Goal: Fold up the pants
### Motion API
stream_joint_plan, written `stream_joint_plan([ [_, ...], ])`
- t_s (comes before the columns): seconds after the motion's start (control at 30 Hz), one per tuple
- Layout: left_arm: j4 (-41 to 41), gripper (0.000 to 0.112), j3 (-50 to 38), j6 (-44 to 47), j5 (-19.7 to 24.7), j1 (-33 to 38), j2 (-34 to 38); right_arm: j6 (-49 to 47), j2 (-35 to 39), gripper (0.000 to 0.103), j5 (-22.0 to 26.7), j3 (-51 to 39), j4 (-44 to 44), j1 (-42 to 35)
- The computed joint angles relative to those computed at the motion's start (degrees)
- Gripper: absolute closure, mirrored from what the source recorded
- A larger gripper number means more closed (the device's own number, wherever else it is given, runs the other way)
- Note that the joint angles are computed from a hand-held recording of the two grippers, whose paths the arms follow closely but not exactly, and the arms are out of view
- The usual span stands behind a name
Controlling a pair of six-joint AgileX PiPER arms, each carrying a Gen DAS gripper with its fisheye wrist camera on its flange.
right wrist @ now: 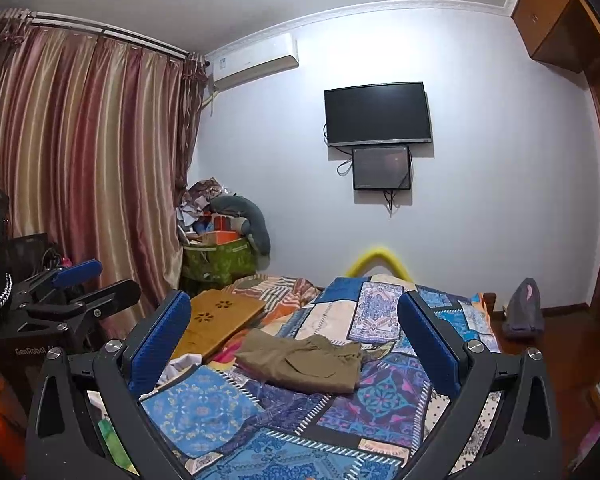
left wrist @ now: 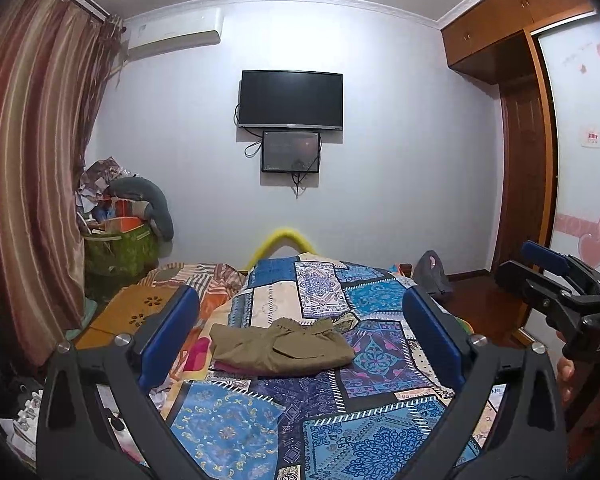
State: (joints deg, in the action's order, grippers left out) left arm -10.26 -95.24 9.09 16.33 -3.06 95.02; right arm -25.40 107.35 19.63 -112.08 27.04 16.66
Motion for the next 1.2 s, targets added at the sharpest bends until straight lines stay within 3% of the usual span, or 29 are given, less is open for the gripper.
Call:
stream_joint_plan([
  [0.63,-7.94,0.009,-0.9,7.92,1.56,0.65,0.81,-0.32,-0.23,0.0,-0.03,0.03,0.87,-0.36],
  [1.2,-10.48,0.009,-1.4,9.74,2.78,0.77,1.26,1.36,0.34,0.0,0.83,-0.97,-0.46,-0.35],
])
